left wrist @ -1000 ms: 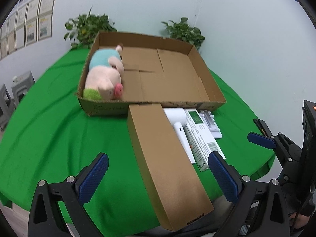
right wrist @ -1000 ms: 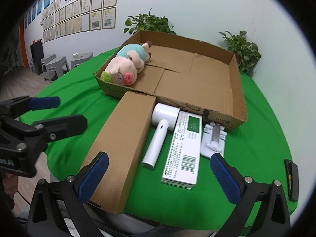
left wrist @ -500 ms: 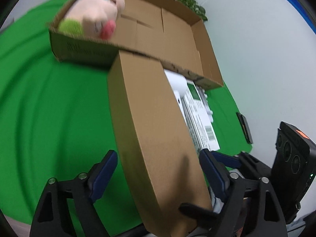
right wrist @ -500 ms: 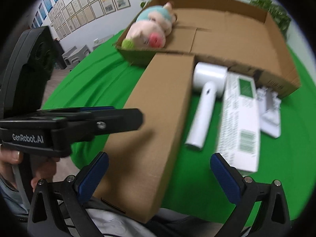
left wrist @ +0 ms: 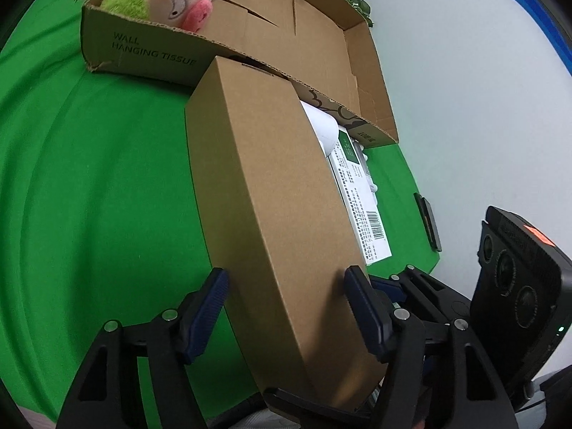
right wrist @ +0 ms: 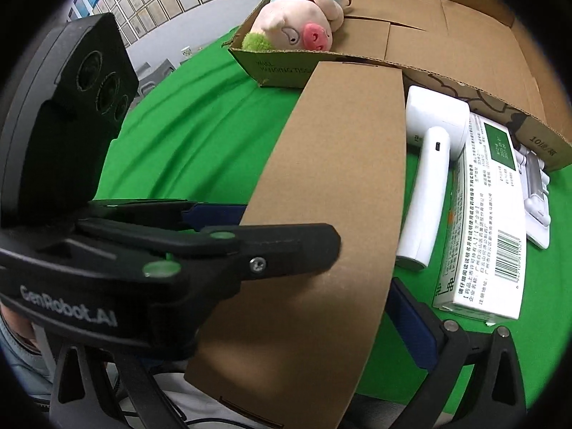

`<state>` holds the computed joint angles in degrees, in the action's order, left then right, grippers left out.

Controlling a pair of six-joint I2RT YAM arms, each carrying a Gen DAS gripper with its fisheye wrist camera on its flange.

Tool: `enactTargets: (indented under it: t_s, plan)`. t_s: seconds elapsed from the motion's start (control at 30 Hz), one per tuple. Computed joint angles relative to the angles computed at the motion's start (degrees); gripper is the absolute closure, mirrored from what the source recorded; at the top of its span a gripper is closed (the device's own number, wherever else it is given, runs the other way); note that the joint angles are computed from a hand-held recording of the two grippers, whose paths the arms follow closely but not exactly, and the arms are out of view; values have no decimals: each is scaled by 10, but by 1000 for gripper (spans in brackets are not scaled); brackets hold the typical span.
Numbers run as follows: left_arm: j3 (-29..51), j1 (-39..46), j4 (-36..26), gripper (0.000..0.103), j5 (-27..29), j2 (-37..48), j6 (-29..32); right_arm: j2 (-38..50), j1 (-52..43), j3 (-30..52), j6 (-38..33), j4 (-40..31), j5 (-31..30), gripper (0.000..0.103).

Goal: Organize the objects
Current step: 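Grasp the long brown box with the right gripper and lift it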

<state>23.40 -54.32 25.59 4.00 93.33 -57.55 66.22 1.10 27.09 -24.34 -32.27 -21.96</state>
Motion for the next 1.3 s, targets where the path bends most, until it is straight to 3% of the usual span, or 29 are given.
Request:
enactTargets:
  t_s: [0.07, 0.2, 0.5, 0.87, 1.1, 1.3]
  plan:
    - [-6, 0, 10, 37, 1, 1, -2, -10, 24, -16, 20, 20, 30, 6]
    - [-15, 4, 20, 37, 7, -1, -2, -20, 6, -21, 7, 18, 17, 8]
    - [-42, 3, 8, 25, -13, -38, -23, -20, -71, -10, -50, -42, -77, 12]
    - [-50, -9, -13, 25, -16, -90, -54, -18, -173, 21, -129, -111, -171, 12]
    - [-42, -2, -10, 18, 2, -74, -77, 10, -203, 43, -160, -135, -197, 13]
    - [-44, -5, 4, 19, 2, -65, -87, 27, -218, 48, -183, -151, -213, 13]
